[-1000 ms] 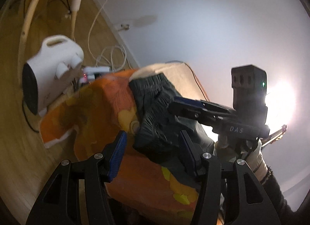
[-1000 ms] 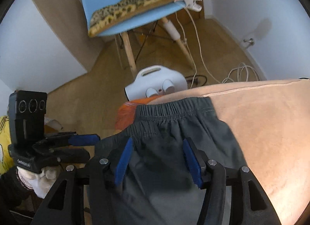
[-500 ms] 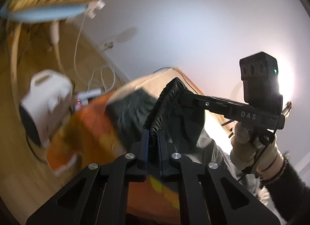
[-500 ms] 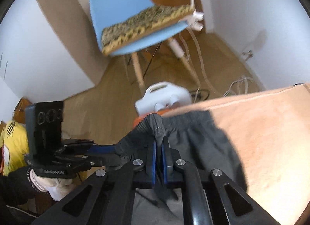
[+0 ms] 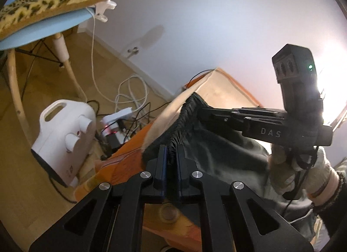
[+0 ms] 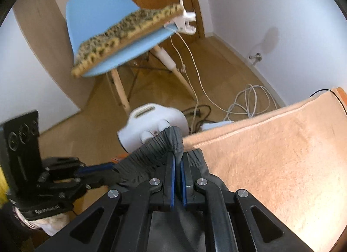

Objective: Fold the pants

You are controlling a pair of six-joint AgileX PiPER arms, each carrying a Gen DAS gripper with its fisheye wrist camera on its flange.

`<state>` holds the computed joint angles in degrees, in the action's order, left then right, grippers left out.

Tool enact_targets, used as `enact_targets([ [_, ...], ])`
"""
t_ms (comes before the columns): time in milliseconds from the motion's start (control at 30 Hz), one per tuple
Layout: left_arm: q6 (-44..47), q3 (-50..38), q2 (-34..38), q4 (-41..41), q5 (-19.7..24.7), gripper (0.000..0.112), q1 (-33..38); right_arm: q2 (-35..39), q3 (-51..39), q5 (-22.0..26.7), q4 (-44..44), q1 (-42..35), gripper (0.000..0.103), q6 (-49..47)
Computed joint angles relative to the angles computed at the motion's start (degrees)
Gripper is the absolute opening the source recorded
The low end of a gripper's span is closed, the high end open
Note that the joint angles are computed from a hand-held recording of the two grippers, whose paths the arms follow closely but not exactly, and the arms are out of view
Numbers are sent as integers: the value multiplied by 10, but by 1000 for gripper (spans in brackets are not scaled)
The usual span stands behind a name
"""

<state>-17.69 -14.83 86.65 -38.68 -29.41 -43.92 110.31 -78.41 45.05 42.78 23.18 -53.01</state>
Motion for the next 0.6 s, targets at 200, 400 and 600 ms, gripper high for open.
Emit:
enact_targets([
  [200, 79, -11, -16, -79, 20, 12, -11, -10, 12, -3, -8, -11, 35, 10],
  [400, 279, -21, -88, -293, 34, 16, -53, -121, 78, 25, 11, -84, 41, -29],
  [600, 560, -80, -156, -556, -1, 16, -149, -267, 161, 117, 39, -248, 47, -96],
])
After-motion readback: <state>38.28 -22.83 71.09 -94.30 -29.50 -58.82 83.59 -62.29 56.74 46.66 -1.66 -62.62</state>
